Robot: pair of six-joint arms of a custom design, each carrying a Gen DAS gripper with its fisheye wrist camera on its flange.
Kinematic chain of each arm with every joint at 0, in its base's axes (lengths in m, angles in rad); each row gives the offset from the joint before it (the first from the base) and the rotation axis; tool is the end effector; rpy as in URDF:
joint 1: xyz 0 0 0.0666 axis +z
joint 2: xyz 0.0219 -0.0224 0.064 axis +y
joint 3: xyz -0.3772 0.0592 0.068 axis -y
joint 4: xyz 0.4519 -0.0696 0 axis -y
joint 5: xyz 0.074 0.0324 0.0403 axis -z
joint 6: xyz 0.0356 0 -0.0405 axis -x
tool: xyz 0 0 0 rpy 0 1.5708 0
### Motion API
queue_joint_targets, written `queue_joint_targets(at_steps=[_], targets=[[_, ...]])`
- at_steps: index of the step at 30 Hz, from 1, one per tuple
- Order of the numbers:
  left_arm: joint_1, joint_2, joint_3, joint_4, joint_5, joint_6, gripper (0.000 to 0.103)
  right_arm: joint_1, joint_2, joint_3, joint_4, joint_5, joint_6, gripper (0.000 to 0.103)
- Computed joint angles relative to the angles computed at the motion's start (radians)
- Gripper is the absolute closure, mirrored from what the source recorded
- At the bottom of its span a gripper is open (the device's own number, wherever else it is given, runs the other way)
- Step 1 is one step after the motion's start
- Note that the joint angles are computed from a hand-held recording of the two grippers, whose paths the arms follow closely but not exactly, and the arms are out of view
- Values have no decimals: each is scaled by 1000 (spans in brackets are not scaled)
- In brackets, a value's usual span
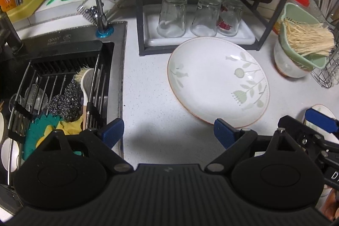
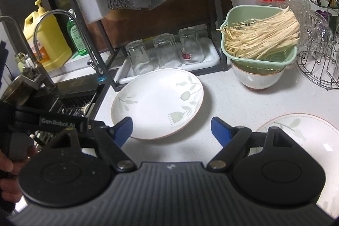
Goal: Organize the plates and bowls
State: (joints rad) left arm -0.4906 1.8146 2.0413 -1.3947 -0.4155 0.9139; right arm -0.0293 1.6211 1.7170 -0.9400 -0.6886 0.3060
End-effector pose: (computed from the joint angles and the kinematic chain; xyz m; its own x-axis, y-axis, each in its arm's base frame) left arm 0.5895 -0.2991 0.4837 -0.7264 -0.4334 -0.5334 -0.4646 0.8816 -0.0837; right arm 0.6263 0.0039 0.4712 -0.5920 -0.2154 -0.7766 -0.6059 0.7543 0.2527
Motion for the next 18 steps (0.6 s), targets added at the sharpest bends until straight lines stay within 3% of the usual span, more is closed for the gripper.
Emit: queue_joint_targets(at_steps=[18], targets=[[74, -1, -24, 76, 51, -47, 9, 62, 33, 34, 44, 83, -38, 22]])
